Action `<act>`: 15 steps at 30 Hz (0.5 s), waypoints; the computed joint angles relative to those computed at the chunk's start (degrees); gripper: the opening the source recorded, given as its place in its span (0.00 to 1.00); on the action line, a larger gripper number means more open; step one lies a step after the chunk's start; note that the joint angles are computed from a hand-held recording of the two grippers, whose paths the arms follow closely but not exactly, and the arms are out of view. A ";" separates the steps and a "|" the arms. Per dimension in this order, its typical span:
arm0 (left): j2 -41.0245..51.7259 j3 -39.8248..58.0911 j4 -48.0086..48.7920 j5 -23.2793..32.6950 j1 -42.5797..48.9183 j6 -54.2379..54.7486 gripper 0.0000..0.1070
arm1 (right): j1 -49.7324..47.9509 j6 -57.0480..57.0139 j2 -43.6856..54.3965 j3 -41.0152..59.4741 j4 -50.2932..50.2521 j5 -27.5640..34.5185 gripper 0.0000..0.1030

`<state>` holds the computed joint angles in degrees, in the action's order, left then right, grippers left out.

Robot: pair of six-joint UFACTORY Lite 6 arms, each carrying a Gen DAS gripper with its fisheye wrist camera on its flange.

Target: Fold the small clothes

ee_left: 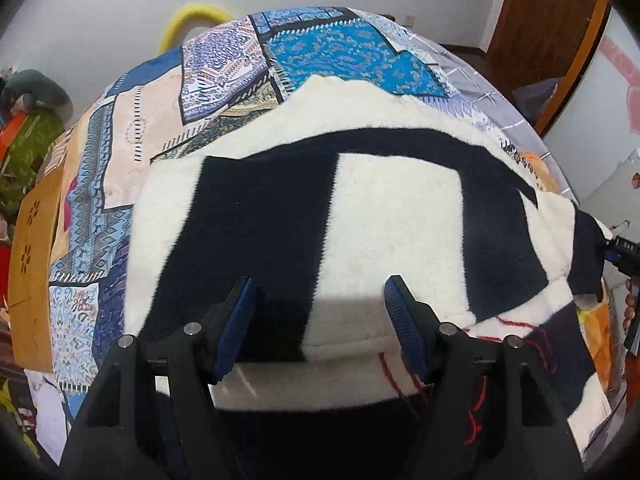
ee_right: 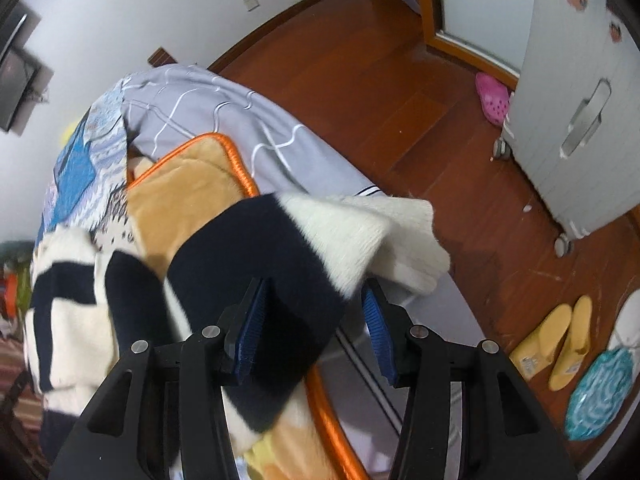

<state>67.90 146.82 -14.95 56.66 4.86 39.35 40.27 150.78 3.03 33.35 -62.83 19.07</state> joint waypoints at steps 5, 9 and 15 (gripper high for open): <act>2.92 2.78 1.67 0.37 -0.95 -1.59 0.62 | -2.14 7.94 1.41 -0.71 -8.23 -2.37 0.39; 0.35 -2.08 1.00 -2.23 -1.04 -1.00 0.64 | -1.97 2.39 1.40 0.87 -4.09 -0.35 0.18; -0.06 -2.73 0.84 -2.37 -1.12 -1.52 0.64 | 1.79 -12.83 -1.30 6.26 5.95 11.41 0.07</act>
<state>67.84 144.09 -14.11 54.29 3.73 37.83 42.06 137.94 1.73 39.60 -56.88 30.48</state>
